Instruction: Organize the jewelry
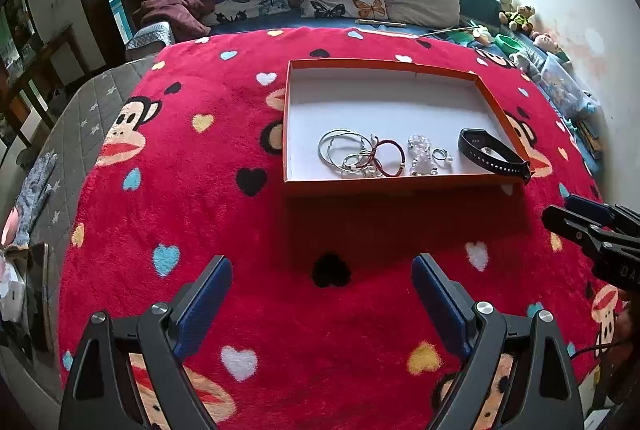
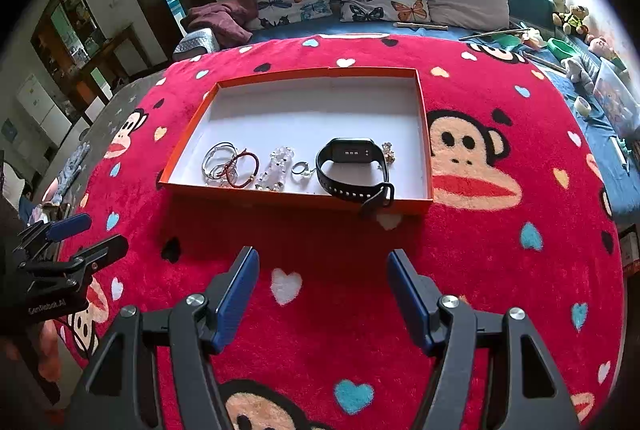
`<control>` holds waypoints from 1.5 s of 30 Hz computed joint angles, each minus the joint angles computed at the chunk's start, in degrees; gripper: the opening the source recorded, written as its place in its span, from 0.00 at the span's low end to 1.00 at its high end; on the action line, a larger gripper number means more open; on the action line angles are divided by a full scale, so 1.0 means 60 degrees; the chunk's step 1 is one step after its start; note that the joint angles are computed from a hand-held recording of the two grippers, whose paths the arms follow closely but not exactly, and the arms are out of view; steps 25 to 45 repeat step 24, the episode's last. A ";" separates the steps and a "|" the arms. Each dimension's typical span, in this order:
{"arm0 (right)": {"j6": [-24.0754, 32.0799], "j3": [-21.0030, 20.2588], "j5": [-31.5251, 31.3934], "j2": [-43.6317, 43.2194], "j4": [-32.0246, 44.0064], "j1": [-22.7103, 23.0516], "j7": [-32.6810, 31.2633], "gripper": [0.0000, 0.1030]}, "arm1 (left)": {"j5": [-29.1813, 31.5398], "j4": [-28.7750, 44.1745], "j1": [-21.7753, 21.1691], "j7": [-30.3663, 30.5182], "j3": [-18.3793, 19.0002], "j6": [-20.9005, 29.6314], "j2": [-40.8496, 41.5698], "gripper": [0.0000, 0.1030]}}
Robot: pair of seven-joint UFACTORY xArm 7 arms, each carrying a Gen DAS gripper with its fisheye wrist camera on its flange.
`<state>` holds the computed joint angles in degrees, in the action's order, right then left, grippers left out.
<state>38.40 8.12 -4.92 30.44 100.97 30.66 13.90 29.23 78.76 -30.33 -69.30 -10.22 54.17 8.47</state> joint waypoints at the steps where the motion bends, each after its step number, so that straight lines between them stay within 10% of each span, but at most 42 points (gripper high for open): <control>1: 0.0013 -0.0007 0.0003 -0.0002 -0.0009 -0.0004 0.0011 0.70 | 0.0005 0.0042 -0.0008 0.0017 -0.0005 0.0002 0.0038 0.95; 45: -0.0033 -0.0025 -0.0067 0.0028 0.0034 0.0012 -0.0031 0.70 | 0.0444 0.0205 -0.0186 -0.0007 0.0052 0.0073 0.0113 0.95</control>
